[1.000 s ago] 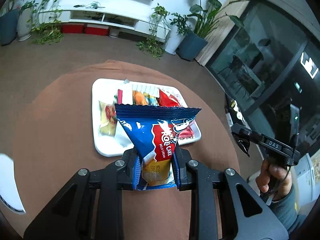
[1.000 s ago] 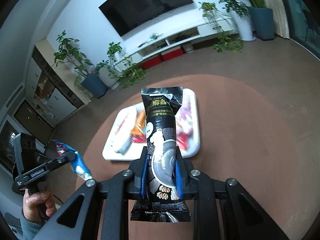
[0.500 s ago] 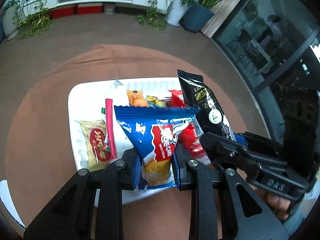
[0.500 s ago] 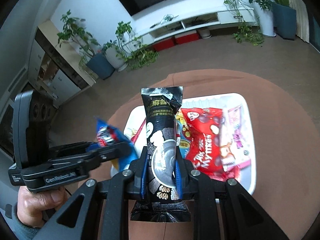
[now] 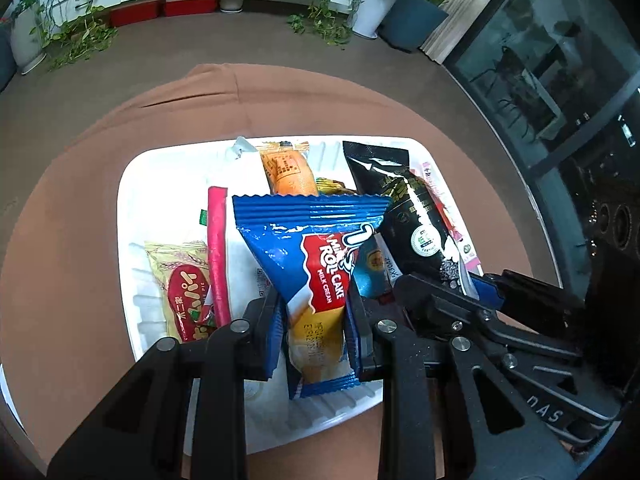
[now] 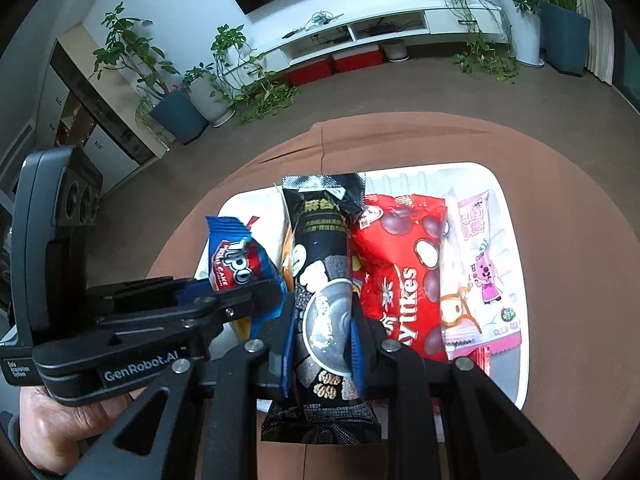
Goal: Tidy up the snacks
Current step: 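Lower both packets into the white tray and open both grippers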
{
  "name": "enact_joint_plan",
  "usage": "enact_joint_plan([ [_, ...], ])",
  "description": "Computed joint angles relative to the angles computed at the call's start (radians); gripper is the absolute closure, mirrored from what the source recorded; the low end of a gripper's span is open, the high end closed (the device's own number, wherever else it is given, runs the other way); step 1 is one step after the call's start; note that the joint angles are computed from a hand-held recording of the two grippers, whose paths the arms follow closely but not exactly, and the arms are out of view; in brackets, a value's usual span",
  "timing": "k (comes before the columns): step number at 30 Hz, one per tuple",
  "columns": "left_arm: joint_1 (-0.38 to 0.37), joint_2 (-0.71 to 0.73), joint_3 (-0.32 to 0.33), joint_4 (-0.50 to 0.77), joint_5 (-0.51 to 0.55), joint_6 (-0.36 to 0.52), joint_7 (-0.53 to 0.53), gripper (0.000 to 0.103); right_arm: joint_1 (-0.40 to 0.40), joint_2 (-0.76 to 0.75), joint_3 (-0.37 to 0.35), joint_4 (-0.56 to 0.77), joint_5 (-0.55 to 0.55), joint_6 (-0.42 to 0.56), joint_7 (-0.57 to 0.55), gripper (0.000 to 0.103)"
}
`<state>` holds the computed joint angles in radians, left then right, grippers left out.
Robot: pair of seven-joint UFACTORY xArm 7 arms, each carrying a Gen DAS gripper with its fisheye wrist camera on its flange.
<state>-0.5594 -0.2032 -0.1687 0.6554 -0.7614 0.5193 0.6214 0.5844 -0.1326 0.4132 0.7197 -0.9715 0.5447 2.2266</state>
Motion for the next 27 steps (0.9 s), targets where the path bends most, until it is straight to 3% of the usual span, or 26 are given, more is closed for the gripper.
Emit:
enact_joint_plan([
  [6,-0.001,-0.001,0.001,-0.020,-0.010,-0.033,-0.011,0.078,0.003,0.044,-0.016,0.027,-0.008,-0.002,-0.005,0.078],
  [21,-0.016,-0.114,0.037,-0.095,-0.020,-0.015,-0.034,0.077,0.041,0.058,-0.028,0.037,-0.021,0.038,0.032,0.067],
  [24,-0.022,-0.123,0.038,-0.103,-0.005,-0.028,-0.046,0.073,0.050,0.054,-0.024,0.040,-0.018,0.054,0.038,0.067],
  [27,-0.025,-0.166,0.041,-0.131,0.012,-0.041,-0.067,0.061,0.059,0.039,-0.015,0.034,-0.018,0.071,0.053,0.066],
])
